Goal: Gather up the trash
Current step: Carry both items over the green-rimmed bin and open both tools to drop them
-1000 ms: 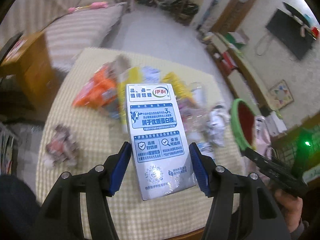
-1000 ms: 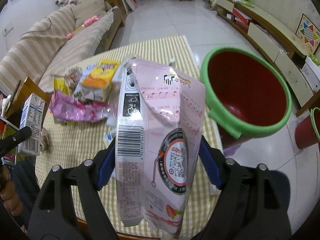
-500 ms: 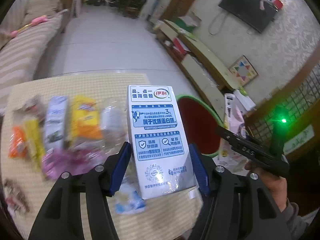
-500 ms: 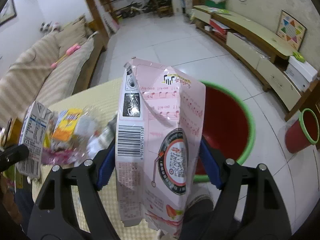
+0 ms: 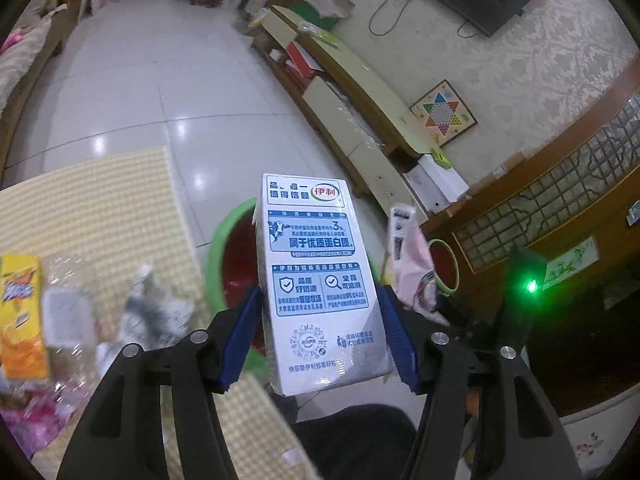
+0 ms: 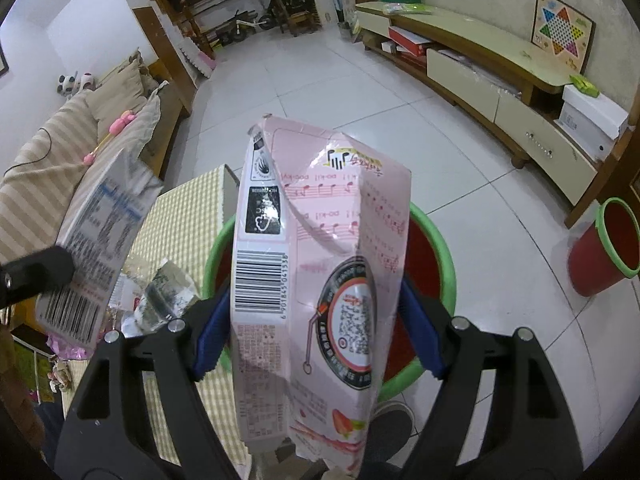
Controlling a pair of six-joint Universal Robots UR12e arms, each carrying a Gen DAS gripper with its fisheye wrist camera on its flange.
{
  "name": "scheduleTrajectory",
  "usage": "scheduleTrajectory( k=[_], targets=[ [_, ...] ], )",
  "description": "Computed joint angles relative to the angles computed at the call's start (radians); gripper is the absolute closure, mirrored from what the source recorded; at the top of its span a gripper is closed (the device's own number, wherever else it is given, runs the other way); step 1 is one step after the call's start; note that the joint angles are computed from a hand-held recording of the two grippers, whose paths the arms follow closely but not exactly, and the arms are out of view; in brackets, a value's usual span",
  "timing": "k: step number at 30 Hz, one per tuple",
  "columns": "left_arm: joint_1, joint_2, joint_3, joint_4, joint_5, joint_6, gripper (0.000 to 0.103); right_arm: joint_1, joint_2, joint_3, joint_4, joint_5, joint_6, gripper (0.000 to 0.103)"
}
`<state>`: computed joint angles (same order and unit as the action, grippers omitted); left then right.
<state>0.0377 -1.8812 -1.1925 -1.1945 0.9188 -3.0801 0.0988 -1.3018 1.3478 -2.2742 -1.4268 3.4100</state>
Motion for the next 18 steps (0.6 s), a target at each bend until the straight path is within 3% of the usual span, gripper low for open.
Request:
scheduleTrajectory(
  k=[6, 16, 18],
  targets=[
    [-0.026, -0.043, 0.058, -0.009, 0.003, -0.016, 0.046, -0.013, 0.006, 0.007, -0.010, 0.028, 0.011, 0.028],
    [-0.057, -0.105, 0.157, -0.051, 0.085, -0.051, 0.047, -0.020, 0.021, 0.008, -0.012, 0.060, 0.039, 0.025],
    [-0.057, -0.109, 0.160, -0.038, 0.100, -0.081, 0.032, -0.020, 0.024, 0.003, -0.007, 0.055, 0.040, 0.020]
  ],
)
